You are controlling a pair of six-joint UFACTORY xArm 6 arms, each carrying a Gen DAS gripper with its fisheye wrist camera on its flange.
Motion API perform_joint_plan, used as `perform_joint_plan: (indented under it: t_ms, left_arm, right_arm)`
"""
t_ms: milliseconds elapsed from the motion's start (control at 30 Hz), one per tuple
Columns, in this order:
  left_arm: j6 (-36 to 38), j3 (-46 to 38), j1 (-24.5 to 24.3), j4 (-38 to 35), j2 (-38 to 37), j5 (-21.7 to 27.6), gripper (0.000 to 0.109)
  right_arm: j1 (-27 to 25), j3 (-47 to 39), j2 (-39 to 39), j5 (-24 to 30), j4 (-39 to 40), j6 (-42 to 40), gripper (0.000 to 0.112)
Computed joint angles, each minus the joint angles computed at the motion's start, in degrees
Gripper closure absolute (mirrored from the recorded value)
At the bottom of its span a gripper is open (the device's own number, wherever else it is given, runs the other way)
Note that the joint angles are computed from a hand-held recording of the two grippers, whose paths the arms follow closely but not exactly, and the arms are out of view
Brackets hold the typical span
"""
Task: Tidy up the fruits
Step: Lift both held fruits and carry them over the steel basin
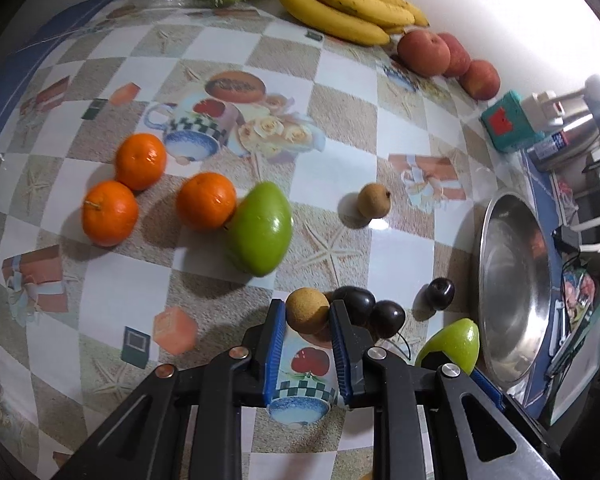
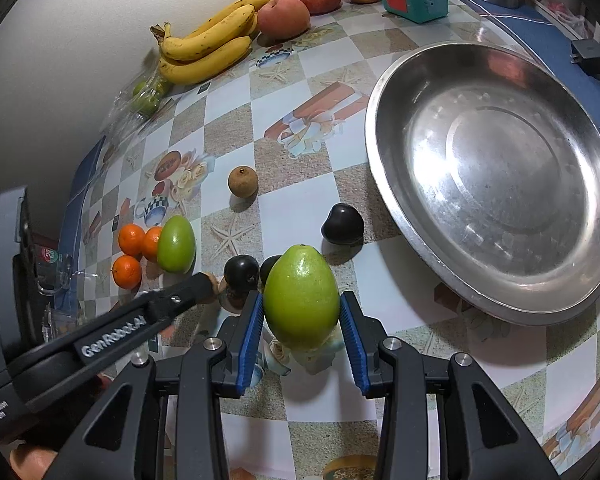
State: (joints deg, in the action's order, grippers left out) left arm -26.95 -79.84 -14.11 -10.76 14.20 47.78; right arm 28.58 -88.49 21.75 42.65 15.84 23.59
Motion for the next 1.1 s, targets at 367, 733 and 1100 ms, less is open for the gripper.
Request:
perform_joint_plan:
  t_ms: [367, 733, 1100]
  left_arm:
    - [-1.05, -0.21, -1.89, 5.19, -1.23, -5.2, 0.084]
    - [5.44, -10.15, -7.22, 4.46, 5.54, -7.59, 0.084]
    - [9.55, -27.3, -11.69, 5.61, 18.87, -5.82, 0.084]
  right_arm:
    - [-3.14, 3.86, -2.9, -4.1, -2.51, 5.0, 0.072]
    - [-8.55, 6.66, -4.35, -5.98, -14.94, 19.91, 0.072]
    - [-12.36, 6.44, -2.04, -11.17, -22.62, 26.77, 0.072]
